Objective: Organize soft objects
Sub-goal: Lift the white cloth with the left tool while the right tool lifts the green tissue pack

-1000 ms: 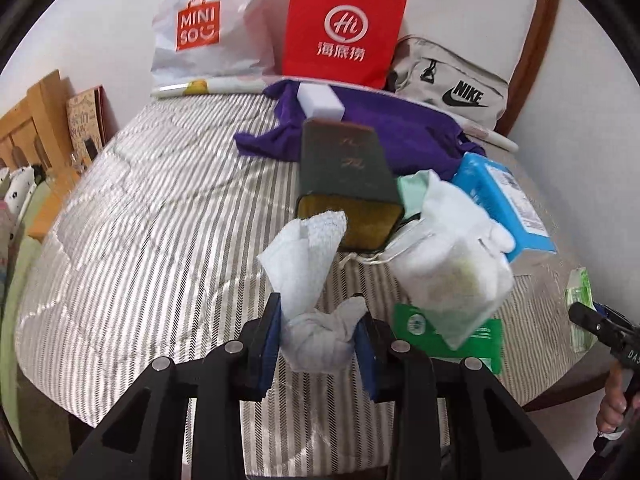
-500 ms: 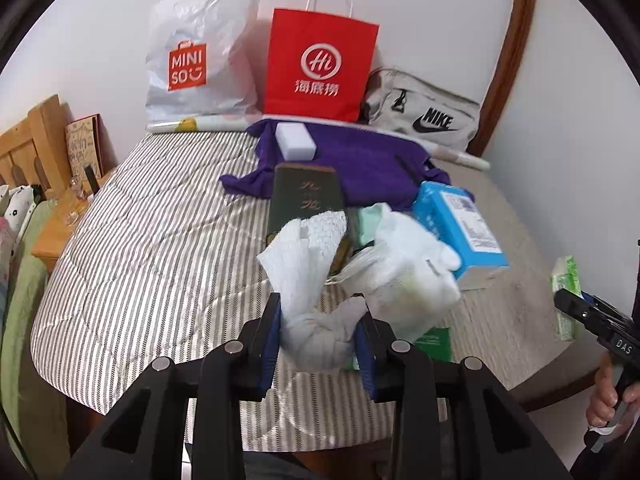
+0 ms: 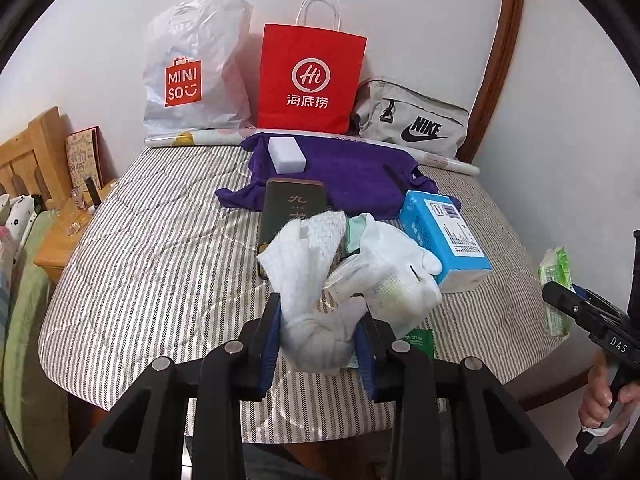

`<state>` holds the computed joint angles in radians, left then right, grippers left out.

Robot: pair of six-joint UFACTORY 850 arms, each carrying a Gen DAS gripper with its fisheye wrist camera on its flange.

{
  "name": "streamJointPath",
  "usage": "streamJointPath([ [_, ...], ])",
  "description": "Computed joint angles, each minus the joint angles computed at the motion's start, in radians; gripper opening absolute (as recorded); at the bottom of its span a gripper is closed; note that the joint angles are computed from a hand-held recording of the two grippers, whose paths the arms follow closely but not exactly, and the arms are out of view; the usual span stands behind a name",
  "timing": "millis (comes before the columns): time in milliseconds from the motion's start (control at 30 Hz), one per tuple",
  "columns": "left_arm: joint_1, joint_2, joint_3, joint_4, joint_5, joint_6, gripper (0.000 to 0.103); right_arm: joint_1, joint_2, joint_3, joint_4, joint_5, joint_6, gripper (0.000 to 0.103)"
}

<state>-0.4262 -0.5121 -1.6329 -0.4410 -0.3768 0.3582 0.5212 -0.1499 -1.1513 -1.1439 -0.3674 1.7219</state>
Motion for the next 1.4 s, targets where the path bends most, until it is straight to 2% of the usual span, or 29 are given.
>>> streamJointPath([
  [333, 0.006, -0.032, -0.038, -0.017, -0.019, 0.011, 0.032, -0.001, -0.017, -0.027, -0.047, -0.005, 0.03, 0.057],
  [733, 0.006, -0.101, -0.13, -0.004, -0.059, 0.014, 0.032, -0.019, -0.085, -0.096, 0.03, 0.028, -0.095, 0.057],
  [1133, 0.003, -0.222, -0.313, 0.023, -0.14, -0.011, 0.032, -0.054, -0.16, -0.194, 0.131, 0.024, -0.239, 0.057],
  [1400, 0.003, -0.332, -0.503, 0.073, -0.229, -0.075, 0.032, -0.081, -0.22, -0.287, 0.249, 0.019, -0.409, 0.057],
])
